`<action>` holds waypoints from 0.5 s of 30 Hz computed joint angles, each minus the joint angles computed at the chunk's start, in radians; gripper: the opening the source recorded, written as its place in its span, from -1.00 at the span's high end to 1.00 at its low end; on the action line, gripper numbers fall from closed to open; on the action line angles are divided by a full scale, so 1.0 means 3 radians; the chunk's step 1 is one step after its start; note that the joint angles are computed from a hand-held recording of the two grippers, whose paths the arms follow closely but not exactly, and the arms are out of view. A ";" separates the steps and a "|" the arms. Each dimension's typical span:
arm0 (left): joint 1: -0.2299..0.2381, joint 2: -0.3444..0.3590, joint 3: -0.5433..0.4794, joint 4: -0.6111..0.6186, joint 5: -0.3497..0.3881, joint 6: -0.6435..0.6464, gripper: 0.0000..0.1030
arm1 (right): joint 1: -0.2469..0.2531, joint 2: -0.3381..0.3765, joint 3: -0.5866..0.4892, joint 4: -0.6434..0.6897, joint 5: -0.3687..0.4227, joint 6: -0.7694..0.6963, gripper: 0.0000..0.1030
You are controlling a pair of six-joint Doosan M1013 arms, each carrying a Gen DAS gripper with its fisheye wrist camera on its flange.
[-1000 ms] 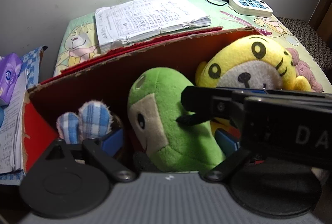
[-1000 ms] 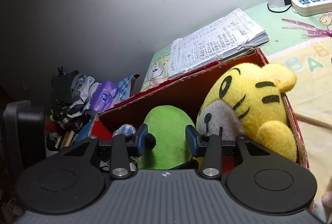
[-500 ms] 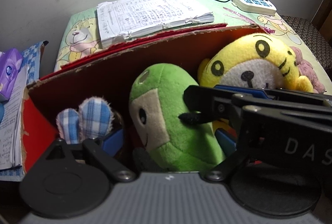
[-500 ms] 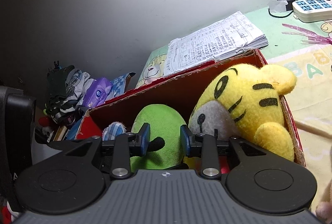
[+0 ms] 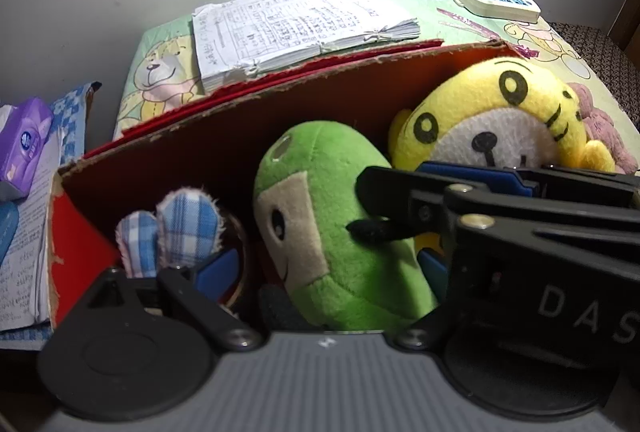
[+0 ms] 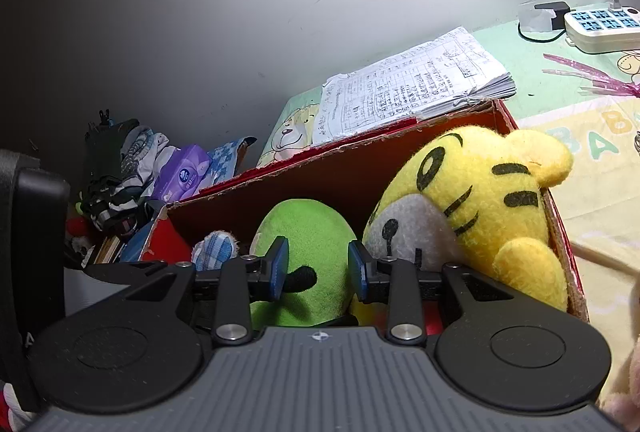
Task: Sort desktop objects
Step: 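Open the right gripper to release the green plush in the box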
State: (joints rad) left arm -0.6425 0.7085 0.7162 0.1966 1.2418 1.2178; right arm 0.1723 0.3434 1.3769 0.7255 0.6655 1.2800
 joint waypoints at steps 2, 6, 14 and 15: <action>-0.0007 -0.0002 0.0005 0.0025 -0.0008 0.0018 -0.88 | 0.0001 0.0000 -0.0001 -0.0006 0.0004 -0.0002 0.35; -0.0013 0.0000 0.0007 0.0050 -0.0005 0.0027 -0.88 | 0.0002 -0.0001 -0.0002 -0.0004 0.0010 -0.0008 0.34; -0.0002 0.0018 -0.0024 0.0031 0.0039 0.0011 -0.89 | 0.0004 0.0003 -0.0013 -0.0006 0.0028 -0.0024 0.34; -0.0002 0.0018 -0.0024 0.0031 0.0039 0.0011 -0.89 | 0.0004 0.0003 -0.0013 -0.0007 0.0027 -0.0021 0.34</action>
State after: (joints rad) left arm -0.6430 0.7139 0.7090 0.2060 1.2535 1.2211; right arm 0.1735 0.3442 1.3729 0.7233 0.6735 1.2738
